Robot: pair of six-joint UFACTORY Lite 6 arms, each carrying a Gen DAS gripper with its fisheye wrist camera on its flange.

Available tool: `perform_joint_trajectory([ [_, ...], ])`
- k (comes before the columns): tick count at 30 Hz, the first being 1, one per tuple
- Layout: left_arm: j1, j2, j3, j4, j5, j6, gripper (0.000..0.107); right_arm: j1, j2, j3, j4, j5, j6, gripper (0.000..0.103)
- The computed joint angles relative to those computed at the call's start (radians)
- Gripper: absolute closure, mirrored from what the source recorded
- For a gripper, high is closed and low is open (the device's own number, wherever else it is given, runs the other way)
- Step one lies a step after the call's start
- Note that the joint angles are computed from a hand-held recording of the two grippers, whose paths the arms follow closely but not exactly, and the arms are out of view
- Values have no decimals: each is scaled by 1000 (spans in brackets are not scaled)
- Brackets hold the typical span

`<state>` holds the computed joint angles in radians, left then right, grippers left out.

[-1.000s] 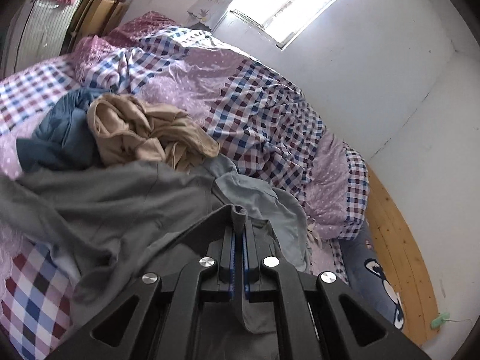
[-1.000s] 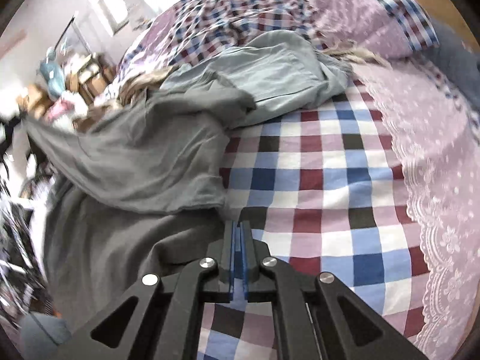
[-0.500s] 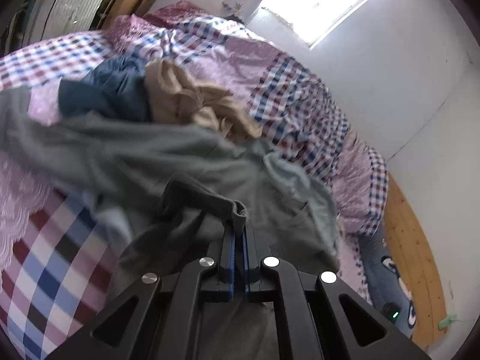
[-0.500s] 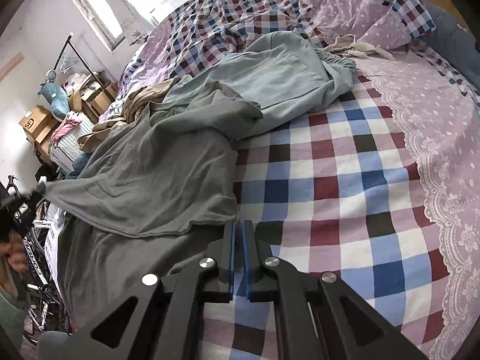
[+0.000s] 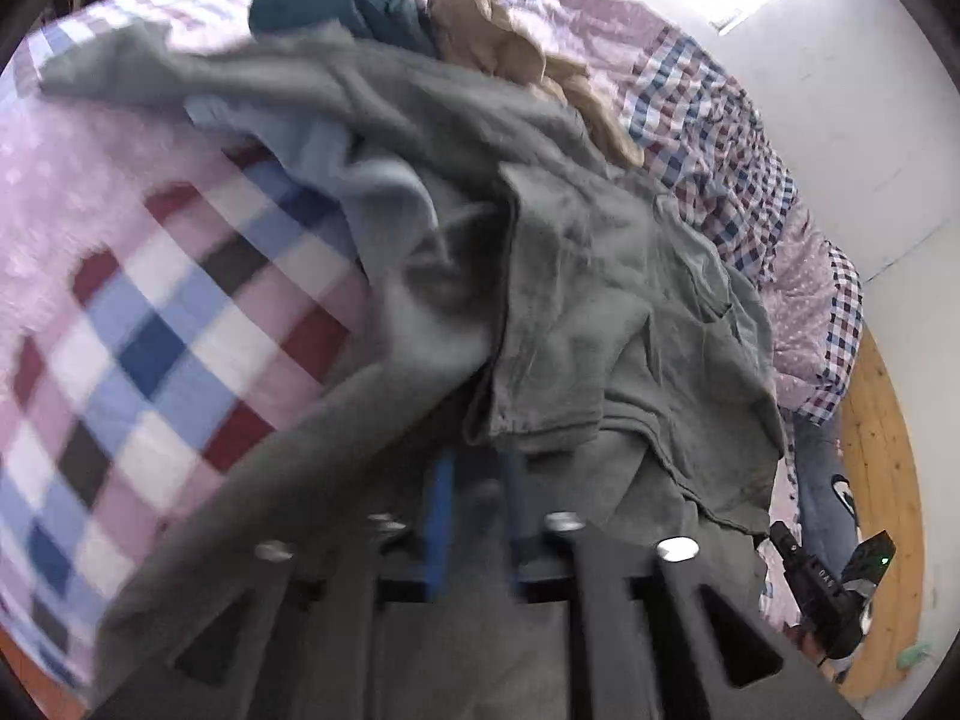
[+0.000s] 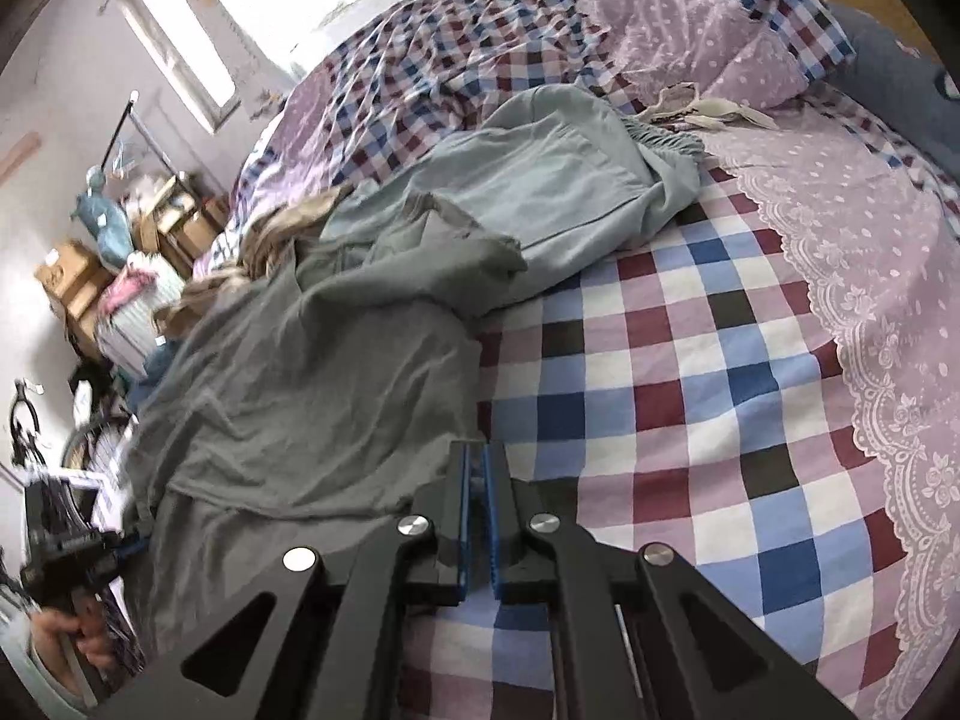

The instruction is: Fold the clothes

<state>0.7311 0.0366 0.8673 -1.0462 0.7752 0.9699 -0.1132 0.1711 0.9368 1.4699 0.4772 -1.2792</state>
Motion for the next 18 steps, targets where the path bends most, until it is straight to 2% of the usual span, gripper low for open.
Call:
perform_joint_trajectory([
  [1, 17, -33, -21, -28, 6, 32, 60, -14, 8, 0, 30, 18, -14, 97],
  [2, 31, -75, -45, -64, 12, 73, 44, -32, 19, 0, 69, 47, -31, 95],
  [3, 46, -116, -67, -99, 20, 112, 37, -51, 34, 2, 100, 77, -42, 89],
  [4, 47, -156, -82, -132, 22, 141, 36, -70, 50, 3, 128, 108, -50, 84],
  [6, 46, -232, -106, -196, 25, 193, 35, -108, 84, 5, 193, 178, -69, 61],
  [8, 57, -308, -145, -302, 46, 248, 32, -147, 124, 15, 241, 268, -68, 54],
  [10, 53, -343, -169, -418, 96, 297, 25, -185, 174, 29, 281, 375, -69, 52],
  [12, -6, -280, -127, -482, 152, 330, 21, -215, 234, 67, 307, 462, -63, 51],
  [15, -162, -138, -67, -543, 215, 391, 21, -222, 327, 186, 288, 479, -1, 50],
  [18, -300, -48, -60, -599, 199, 505, 21, -209, 464, 382, 227, 481, 129, 50],
])
